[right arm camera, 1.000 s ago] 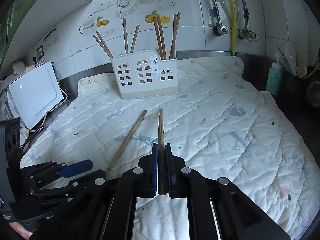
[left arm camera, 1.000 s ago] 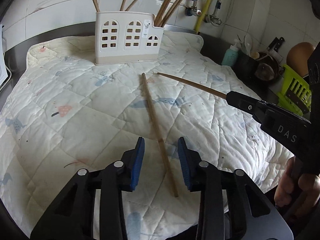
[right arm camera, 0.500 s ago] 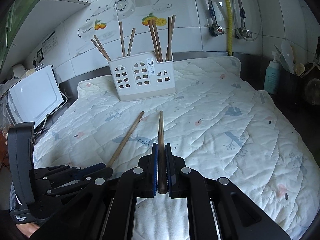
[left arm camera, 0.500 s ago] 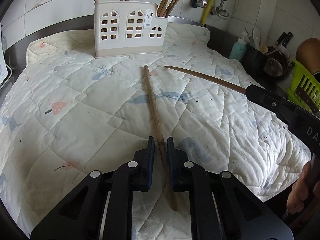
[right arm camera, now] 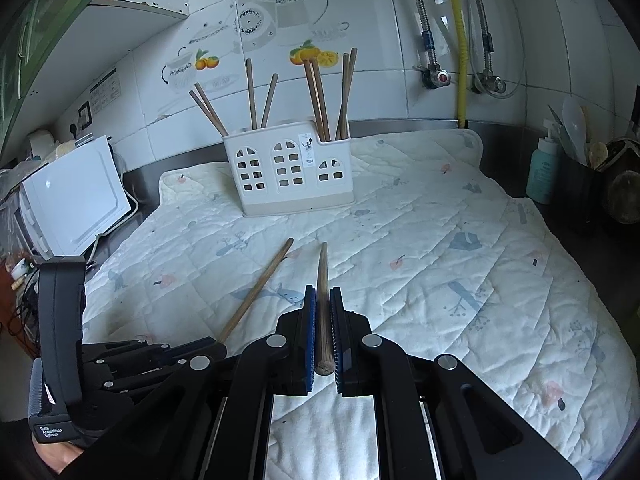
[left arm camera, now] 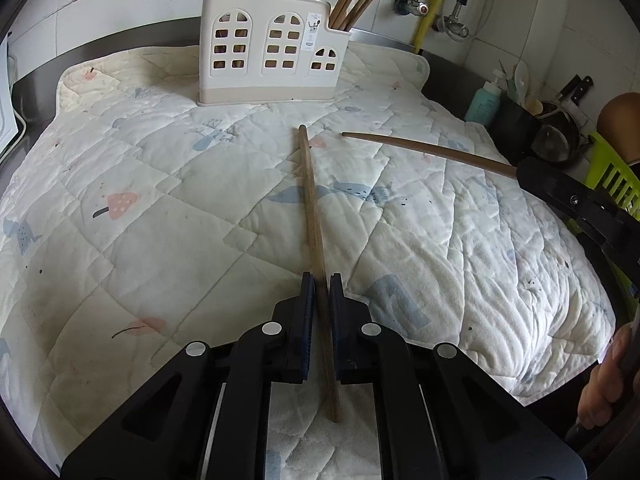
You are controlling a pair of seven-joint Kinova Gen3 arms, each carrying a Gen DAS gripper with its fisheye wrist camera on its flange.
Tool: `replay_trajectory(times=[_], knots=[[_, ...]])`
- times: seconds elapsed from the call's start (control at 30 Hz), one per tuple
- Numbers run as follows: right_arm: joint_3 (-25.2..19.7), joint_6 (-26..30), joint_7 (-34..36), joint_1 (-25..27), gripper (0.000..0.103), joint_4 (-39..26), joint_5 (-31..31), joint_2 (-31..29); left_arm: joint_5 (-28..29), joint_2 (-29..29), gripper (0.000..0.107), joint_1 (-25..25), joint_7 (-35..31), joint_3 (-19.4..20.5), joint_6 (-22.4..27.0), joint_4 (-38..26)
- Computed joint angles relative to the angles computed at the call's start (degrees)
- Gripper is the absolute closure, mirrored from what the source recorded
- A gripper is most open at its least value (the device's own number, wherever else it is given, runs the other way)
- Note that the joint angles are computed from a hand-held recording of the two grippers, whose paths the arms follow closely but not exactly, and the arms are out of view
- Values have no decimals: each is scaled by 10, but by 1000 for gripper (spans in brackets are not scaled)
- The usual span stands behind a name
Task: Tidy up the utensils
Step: 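Lower both tools to the last chopsticks and close each on one, then lift both held chopsticks upright over the white holder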
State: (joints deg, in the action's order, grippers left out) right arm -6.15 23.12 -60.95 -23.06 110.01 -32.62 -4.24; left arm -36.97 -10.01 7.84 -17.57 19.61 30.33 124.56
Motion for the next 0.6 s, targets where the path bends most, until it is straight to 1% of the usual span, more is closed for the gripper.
replay_trajectory(times=[0.07,0.13,0.23,0.27,0.33,0.4,0.43,0.5,0.6], knots=[[0,2,2,0,96,-3,0,-1,0,2,101,2,-7,-2,3,-3],[1,3,6,-1,96,-5,0,-4,23,-3,102,7,-30,-19,2,-6],[4,6,12,-3,96,-12,2,-9,44,-23,103,-2,-58,-33,-3,-6],[6,8,17,-4,96,-16,1,-10,47,-31,103,-9,-66,-33,-2,-7],[10,9,26,-5,96,-24,-2,-10,41,-44,103,-29,-72,-20,1,-9],[19,18,47,-7,96,-35,-23,-9,37,-59,103,-49,-77,-9,-1,-11],[23,24,58,-6,96,-42,-35,-8,30,-68,103,-64,-73,0,-6,-9],[27,36,74,-2,96,-57,-49,-4,29,-81,103,-86,-81,8,-18,-9],[31,71,98,11,96,-88,-74,10,48,-90,103,-102,-114,-2,-33,-14]])
